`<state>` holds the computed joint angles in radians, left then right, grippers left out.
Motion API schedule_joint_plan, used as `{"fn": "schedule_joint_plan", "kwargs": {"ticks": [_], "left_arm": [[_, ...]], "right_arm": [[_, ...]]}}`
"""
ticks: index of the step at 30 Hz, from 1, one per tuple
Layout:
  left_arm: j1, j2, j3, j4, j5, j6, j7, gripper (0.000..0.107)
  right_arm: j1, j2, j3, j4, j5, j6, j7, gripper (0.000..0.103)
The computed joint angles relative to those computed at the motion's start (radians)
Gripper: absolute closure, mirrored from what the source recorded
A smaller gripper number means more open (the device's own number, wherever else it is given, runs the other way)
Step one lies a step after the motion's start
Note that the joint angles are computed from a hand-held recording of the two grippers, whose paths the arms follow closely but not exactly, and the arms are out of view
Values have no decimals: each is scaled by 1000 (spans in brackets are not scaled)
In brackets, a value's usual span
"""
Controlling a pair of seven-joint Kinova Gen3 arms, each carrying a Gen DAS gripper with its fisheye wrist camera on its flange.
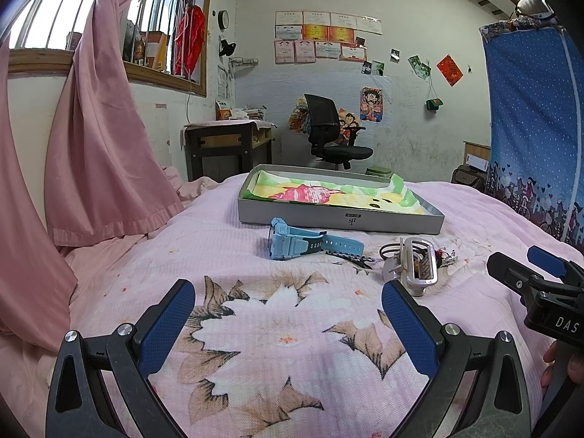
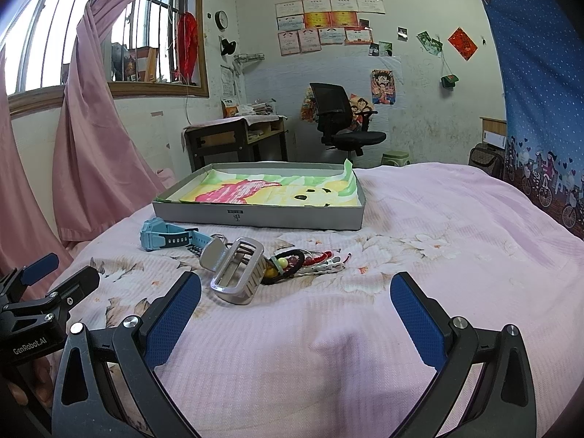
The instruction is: Organize jewelry
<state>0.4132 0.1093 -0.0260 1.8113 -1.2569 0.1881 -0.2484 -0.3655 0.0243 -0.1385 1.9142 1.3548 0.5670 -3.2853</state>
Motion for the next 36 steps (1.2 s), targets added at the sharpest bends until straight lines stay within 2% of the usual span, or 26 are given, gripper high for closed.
{"fn": "schedule_joint_plan", "kwargs": {"ticks": [36], "left_arm": [[-4,0,6,0,-12,3,9,4]], "right_arm": [[3,-3,-1,1,-3,-1,4,1]]}}
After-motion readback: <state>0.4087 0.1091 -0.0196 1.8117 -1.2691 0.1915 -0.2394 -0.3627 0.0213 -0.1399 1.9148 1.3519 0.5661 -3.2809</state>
